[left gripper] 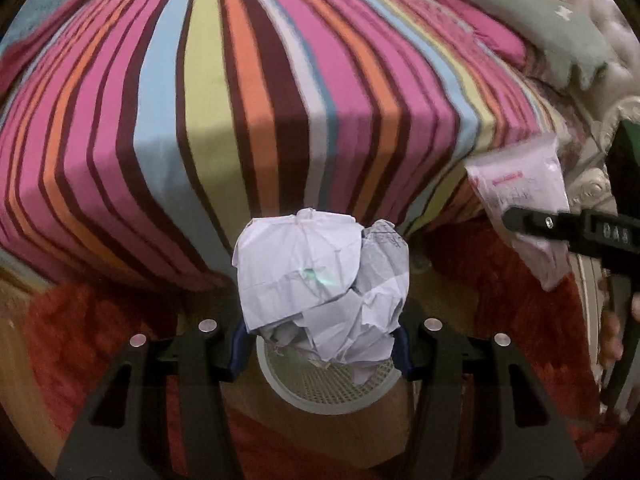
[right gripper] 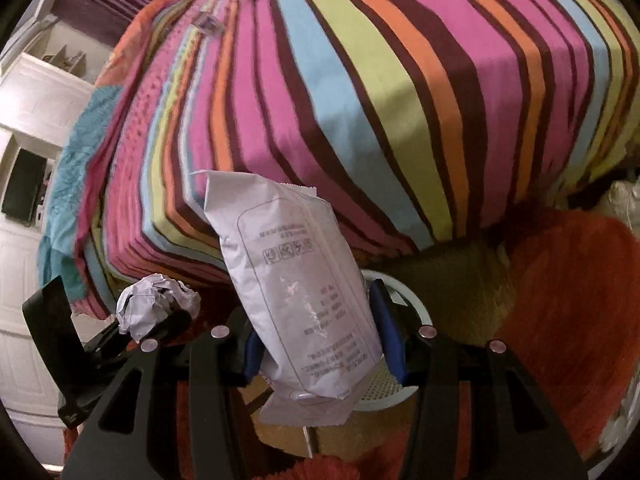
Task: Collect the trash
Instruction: 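Carry the crumpled paper in the left tool and the white packet in the right tool over the wastebasket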
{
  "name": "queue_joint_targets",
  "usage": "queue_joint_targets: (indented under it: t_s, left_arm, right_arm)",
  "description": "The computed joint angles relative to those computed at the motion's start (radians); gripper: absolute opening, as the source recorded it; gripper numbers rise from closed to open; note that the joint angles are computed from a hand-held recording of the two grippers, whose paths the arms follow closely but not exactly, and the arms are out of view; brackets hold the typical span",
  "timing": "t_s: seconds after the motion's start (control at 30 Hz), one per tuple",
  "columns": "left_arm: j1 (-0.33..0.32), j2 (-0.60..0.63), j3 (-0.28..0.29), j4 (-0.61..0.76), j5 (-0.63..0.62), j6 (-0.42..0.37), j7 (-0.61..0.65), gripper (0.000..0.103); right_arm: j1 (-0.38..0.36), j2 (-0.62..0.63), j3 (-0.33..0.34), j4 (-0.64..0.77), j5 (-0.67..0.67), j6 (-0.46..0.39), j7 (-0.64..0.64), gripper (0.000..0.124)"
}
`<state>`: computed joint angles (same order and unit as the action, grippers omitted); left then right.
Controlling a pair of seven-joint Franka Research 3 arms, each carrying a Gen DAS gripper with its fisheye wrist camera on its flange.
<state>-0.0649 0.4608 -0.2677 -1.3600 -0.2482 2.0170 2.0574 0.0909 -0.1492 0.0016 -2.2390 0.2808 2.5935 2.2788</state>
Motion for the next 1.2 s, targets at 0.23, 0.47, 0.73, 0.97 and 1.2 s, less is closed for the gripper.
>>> queue_joint_targets:
  t_s: [0.23,0.47,0.73,0.97,1.2]
  left_arm:
    - [-0.024,0.011,0.013,-0.006,0.059,-0.029,-0.075,0.054]
    - [-0.052,0.078,0.020,0.068,0.132,-0.167,-0.114,0.054]
    - [-0.110,0.169,0.031,0.165,0.228,-0.304,-0.142,0.054]
    - [-0.158,0.292,0.044,0.323,0.286,-0.462,-0.176,0.054]
    - [-0.199,0.411,0.057,0.482,0.320,-0.588,-0.207,0.054]
  right_arm:
    - [0.032,0.066,0.006,0.096,-0.010,-0.141,-0.083,0.046]
    - [0.032,0.096,-0.008,0.086,0.094,-0.221,-0.097,0.046]
    - [0.019,0.184,-0.019,0.144,0.200,-0.345,-0.168,0.046]
    - [0.005,0.293,-0.015,0.224,0.267,-0.450,-0.201,0.046]
    - [-0.015,0.364,-0.013,0.266,0.316,-0.511,-0.212,0.046]
